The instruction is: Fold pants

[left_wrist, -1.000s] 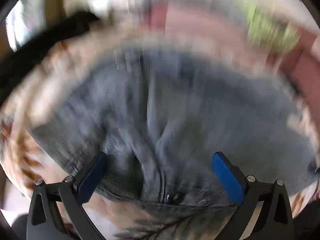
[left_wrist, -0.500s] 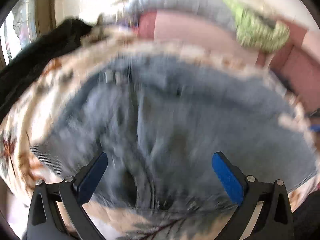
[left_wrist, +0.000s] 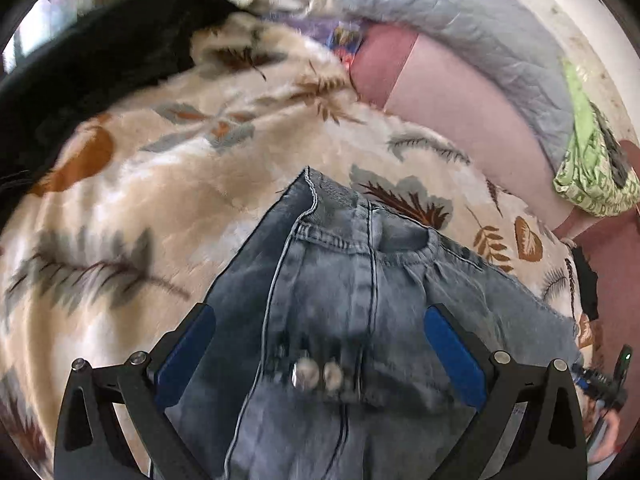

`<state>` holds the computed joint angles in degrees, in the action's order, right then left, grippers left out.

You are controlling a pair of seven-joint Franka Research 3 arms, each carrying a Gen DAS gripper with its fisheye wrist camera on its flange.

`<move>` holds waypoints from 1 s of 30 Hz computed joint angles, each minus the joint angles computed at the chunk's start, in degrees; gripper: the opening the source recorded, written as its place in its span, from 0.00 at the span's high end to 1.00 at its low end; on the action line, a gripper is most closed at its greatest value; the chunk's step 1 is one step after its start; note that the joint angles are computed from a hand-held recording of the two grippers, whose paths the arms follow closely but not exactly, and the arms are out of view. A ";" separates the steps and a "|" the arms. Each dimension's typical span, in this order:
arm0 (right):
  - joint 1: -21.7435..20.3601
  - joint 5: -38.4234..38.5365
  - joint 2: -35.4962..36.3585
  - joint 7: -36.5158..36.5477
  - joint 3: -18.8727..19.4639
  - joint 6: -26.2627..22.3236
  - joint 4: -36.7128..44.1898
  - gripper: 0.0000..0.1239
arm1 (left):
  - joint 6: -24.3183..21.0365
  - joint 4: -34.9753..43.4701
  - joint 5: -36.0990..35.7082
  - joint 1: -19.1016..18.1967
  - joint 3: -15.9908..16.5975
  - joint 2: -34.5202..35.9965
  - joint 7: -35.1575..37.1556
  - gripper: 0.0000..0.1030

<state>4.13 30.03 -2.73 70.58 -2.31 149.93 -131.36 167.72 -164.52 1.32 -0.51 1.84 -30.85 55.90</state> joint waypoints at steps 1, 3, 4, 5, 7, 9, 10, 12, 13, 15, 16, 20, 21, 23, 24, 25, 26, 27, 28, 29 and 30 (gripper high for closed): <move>1.39 -0.54 0.19 0.29 -1.24 0.41 0.01 0.51 | -0.59 1.53 -0.56 -1.46 1.80 2.13 1.83 0.00; 1.74 -1.54 0.86 0.55 -1.43 -0.01 0.76 0.51 | -1.90 4.19 -2.57 -3.46 3.96 6.13 4.73 0.02; 1.76 -1.56 1.26 0.19 -1.45 -0.39 1.28 0.51 | -2.09 5.02 -3.11 -3.66 3.83 7.61 5.85 0.07; 1.73 -2.03 1.41 0.12 -1.46 -0.66 1.47 0.51 | -2.87 5.72 -3.10 -3.11 3.00 8.44 6.31 0.10; 1.82 -6.15 1.86 2.05 -1.11 -0.50 1.83 0.62 | -4.92 7.09 -3.07 -2.53 1.85 10.70 7.98 0.30; 2.21 -14.05 2.84 7.05 -0.71 -0.58 2.94 0.79 | -6.46 8.08 -1.73 -0.76 -0.35 12.12 8.12 0.39; 2.49 -16.85 2.66 8.56 -0.47 -0.20 2.87 0.83 | -7.22 8.44 0.92 1.09 -2.52 12.16 6.79 0.51; 3.32 -28.17 0.17 13.82 0.44 2.32 1.43 0.86 | -9.50 9.50 4.58 2.54 -5.12 11.70 5.45 0.68; 3.37 -34.07 -1.35 17.71 0.99 4.57 0.10 0.86 | -10.23 9.82 6.59 3.43 -6.28 11.42 4.02 0.70; 2.23 -43.90 -5.05 22.58 2.64 7.93 -2.80 0.86 | -11.49 10.48 12.75 5.48 -9.11 11.05 0.82 0.71; 1.57 -48.28 -5.72 25.15 3.42 7.27 -3.34 0.86 | -12.21 10.62 15.32 5.96 -10.10 11.15 -0.51 0.71; 0.81 -42.22 0.95 19.39 3.26 -1.21 -0.46 0.72 | -13.21 11.43 18.33 5.45 -8.83 12.67 -2.18 0.61; 2.56 -37.72 0.06 17.58 0.74 0.72 -1.17 0.67 | -12.79 11.37 17.35 4.73 -7.85 12.47 -1.50 0.61; 3.85 -22.28 -1.11 8.87 -1.73 1.27 -0.31 0.54 | -11.28 10.27 15.46 3.43 -5.92 10.13 1.40 0.58; 3.08 -18.19 -0.99 6.60 -1.37 2.01 0.49 0.47 | -10.75 10.73 16.12 3.86 -6.19 10.02 1.54 0.51; 3.00 -14.43 -0.23 4.44 -1.48 3.42 1.93 0.45 | -9.80 10.42 18.44 5.46 -7.45 8.71 -0.10 0.44; 3.09 -11.02 0.92 2.62 -1.68 3.11 3.78 0.44 | -8.63 10.17 20.53 6.94 -8.58 7.97 -1.93 0.43; 3.10 -6.53 2.61 -0.04 -1.71 2.72 5.87 0.44 | -6.91 10.05 22.63 8.55 -9.48 7.22 -3.91 0.38; 2.94 -3.02 6.05 -0.67 -1.55 1.34 9.76 0.44 | -5.39 10.33 23.08 9.01 -9.25 7.46 -4.78 0.32; 2.84 -1.30 8.40 -0.39 -1.15 1.13 12.13 0.44 | -4.59 11.16 22.50 8.75 -8.49 8.69 -4.84 0.30; 1.60 -1.59 11.63 1.21 0.50 1.17 15.06 0.44 | -4.13 12.09 21.04 7.81 -7.28 10.39 -4.12 0.29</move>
